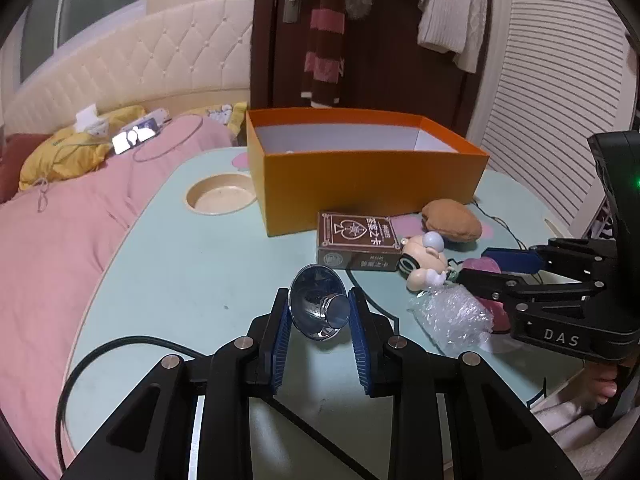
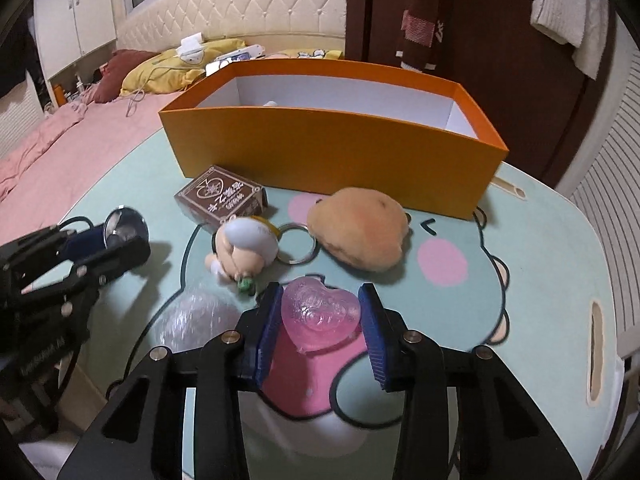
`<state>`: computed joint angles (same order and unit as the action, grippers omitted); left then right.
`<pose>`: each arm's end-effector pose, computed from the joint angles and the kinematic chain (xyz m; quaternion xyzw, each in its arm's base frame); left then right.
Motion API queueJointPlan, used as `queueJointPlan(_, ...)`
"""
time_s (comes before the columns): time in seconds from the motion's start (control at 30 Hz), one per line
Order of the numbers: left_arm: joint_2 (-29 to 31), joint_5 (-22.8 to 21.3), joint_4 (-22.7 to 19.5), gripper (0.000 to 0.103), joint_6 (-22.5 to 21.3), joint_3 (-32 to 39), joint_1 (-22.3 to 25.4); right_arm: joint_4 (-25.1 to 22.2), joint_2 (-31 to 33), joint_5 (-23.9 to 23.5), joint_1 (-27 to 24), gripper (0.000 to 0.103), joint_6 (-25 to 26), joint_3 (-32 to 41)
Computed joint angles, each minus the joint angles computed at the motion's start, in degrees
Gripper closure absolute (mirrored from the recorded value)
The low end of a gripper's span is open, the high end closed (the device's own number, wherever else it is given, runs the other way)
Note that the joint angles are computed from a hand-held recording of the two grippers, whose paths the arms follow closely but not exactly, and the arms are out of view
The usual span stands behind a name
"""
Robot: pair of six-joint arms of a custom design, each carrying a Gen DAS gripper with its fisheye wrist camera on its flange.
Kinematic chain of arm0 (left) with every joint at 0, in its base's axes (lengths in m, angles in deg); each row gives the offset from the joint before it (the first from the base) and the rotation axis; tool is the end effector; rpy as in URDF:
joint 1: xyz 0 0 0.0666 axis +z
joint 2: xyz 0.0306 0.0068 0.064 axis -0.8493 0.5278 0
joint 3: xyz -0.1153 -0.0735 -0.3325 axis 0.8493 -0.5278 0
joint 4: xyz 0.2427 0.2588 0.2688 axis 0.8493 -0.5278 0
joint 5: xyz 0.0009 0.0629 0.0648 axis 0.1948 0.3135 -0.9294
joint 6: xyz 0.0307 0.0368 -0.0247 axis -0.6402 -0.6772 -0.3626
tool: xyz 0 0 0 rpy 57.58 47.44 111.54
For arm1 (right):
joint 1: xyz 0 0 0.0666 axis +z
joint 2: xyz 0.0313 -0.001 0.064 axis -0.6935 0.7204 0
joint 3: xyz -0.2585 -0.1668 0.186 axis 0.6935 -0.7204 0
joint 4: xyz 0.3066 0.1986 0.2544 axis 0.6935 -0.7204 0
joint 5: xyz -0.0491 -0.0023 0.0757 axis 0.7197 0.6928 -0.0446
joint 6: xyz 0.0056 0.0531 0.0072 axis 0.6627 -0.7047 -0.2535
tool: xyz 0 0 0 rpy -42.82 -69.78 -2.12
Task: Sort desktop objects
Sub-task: 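Carry the ring with the left tool while the right tool carries the pink heart over the box, then release the ring into the box with the left tool while the right tool releases the pink heart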
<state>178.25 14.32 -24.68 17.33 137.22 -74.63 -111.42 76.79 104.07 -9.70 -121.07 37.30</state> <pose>0.6191 -0.1994 0.3671 0.3343 0.8386 -0.2006 0.3805 0.5220 0.3336 0.3412 0.1249 0.9362 -0.0517 0.3244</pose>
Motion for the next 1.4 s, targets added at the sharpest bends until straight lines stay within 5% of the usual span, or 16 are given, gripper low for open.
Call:
queueJointPlan(0.33, -1.24, 1.38, 1.15, 0.077, 1.52, 0.69, 0.07, 2.68, -4.08, 1.11, -0.08, 0.063, -1.07, -2.91)
queueJointPlan(0.67, 4.16, 0.19, -1.71, 0.077, 2.03, 12.12, -0.7, 5.45, -3.37, 1.68, -1.66, 0.063, 6.03, 1.66)
queueJointPlan(0.93, 15.72, -1.5, -9.13, 0.077, 3.99, 30.76, -2.52, 6.6, 0.79, 0.38, -5.51, 0.063, 9.99, 8.49)
queueJointPlan(1.4, 34.21, -4.78, -22.87, 0.077, 4.64, 58.43, -5.26, 4.9, 7.44, -4.61, -10.64, 0.063, 8.85, 15.71)
